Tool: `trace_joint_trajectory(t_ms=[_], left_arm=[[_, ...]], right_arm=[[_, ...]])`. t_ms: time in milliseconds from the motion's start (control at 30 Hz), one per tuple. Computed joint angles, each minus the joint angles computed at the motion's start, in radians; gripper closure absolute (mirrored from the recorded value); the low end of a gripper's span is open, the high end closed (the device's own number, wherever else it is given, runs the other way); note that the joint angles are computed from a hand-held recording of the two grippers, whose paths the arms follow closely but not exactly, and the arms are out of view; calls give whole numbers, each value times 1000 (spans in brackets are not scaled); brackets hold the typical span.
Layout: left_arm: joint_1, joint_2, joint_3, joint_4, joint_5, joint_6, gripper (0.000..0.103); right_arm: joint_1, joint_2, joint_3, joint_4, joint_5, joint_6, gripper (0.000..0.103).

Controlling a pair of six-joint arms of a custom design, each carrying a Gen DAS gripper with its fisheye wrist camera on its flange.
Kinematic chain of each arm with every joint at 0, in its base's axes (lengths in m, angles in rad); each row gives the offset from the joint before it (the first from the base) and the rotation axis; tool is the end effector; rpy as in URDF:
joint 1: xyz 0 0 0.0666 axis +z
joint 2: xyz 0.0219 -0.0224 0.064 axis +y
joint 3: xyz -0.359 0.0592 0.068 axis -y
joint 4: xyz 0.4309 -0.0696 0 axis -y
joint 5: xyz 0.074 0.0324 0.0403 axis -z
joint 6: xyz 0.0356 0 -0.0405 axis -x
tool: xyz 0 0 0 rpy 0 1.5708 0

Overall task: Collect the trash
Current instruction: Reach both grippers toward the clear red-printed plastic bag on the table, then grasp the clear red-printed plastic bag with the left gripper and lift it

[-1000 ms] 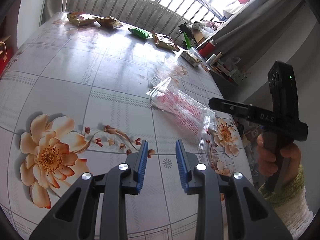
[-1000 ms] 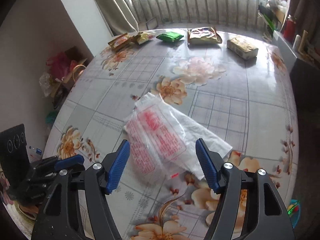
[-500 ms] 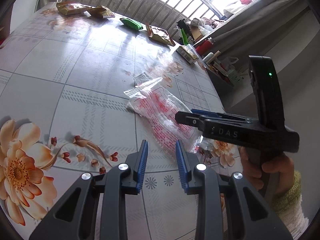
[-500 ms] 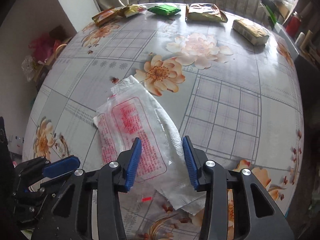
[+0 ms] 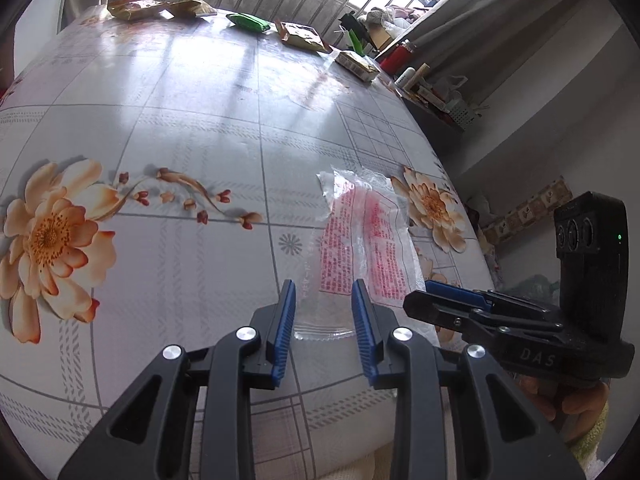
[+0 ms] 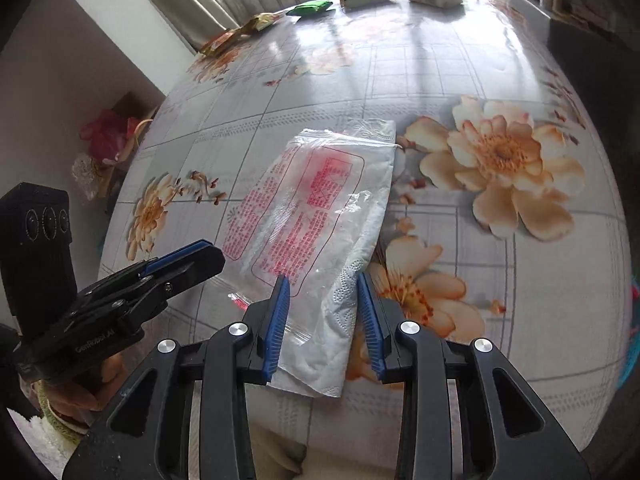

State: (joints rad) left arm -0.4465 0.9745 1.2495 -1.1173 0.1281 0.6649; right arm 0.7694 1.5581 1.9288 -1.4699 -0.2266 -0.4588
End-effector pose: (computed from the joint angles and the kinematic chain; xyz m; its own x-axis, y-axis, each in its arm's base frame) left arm 0.3261 -0.1616 0.5011 -0.8412 -0.2757 -0.4651 -0.0178 0.8739 -0.4858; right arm 0.3799 0.3785 0.5496 -0.9064 -0.2771 -0.3187 -0.3901 0.8384 0.3806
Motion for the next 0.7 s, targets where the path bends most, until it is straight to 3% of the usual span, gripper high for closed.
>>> trace_joint_trajectory(t_ms=[167,300,433,567,700], left_arm=[[-28,46,49,-31,-36,-36,63],[-52,82,97,-46,-85,-82,41],[-72,90,108,-34,-126,-122,40],[-82,75,88,29,-63,-163,40],[-81,98,85,22,-39,-165,40]], right_arm=[[-51,-112,-127,141,-64,-145,59],[-76,-155,-171,264,-137,-243,59],[-115,-187,-254,421,-282,-371,63],[-140,-189,-324,572,-417,-534,64],[-152,-153,-313,548,-473,-562,58]])
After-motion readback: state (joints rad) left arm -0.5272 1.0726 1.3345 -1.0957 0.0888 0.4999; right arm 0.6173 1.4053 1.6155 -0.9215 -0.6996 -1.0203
